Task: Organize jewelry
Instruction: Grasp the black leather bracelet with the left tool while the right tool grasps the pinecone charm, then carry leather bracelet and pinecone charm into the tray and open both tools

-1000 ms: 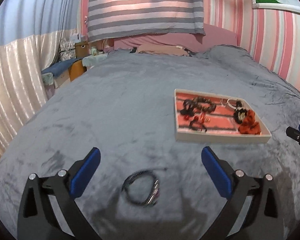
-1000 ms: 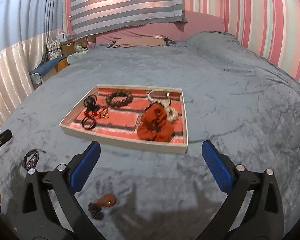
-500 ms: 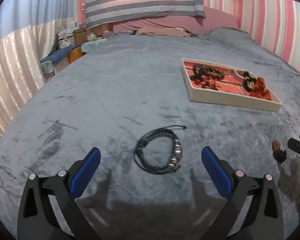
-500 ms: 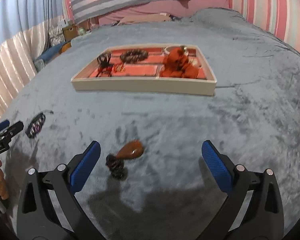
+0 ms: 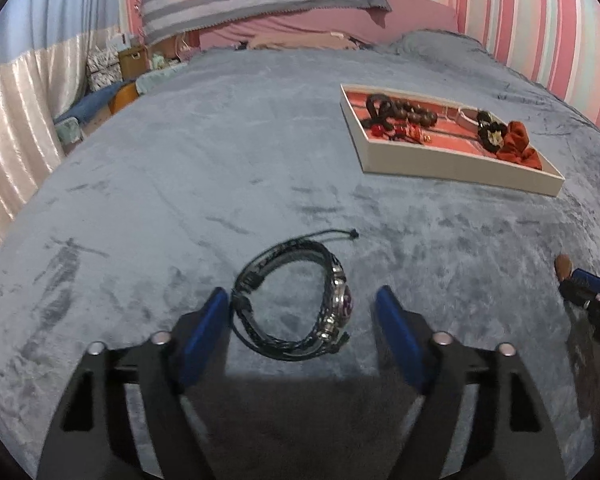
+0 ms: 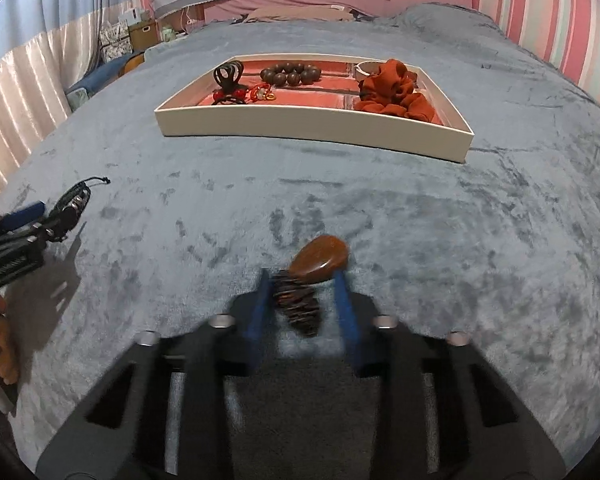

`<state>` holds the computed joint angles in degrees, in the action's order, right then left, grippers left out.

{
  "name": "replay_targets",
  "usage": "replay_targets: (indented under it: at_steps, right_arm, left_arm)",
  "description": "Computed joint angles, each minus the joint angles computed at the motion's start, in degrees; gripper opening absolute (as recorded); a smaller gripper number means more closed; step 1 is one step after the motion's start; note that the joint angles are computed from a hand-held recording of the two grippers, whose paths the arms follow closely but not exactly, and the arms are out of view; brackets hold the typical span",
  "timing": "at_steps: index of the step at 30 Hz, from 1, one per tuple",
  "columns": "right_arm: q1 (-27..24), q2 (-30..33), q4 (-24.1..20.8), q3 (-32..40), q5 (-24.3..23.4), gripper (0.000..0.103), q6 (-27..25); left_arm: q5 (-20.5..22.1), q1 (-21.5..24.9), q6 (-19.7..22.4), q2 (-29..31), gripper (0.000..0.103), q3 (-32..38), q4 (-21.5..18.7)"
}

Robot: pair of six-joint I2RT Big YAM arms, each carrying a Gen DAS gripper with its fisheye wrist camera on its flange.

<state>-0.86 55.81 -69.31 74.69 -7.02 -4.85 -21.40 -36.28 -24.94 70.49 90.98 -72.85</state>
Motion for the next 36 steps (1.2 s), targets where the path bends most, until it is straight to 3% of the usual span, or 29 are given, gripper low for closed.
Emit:
replay_targets:
  at_steps: [6,12,13,17,28,36]
  right_arm:
    - [-2.6,0.0,-0.7,0.3,-2.1,0.022,-2.3]
    - [-6.5,0.3,-1.2,1.1,-4.3,0.021,-6.2]
    - [-7.8,0.7,-1.3,1.5,-5.2,0.021,-6.8]
    - [-11.3,2.0,-1.5,2.7,-7.8,0.021,-8.5]
    - [-15.2,4.7,-1.5,6.6,-11.9,0.021,-10.7]
    - [-14.7,8.4,-1.5,12.9,-12.9,0.020,-9.9]
  left_arm:
    - [2.2,1.6,-0.6,-0.1,0.058,-0.1,0.2]
    - [0.8,1.3,-0.1,0.0,0.039,0.2,0.1]
    - [0.4,1.1,-0.1,0.0,0.028,0.2,0.0]
    - [0.1,0.9,-0.4,-0.3,0.020,0.1,0.0]
    - [0.7,0.4,-0.7,-0.7,0.016,1.6,1.1]
    - [1.0,-1.0,1.5,6.6,0.016,13.3,0.3]
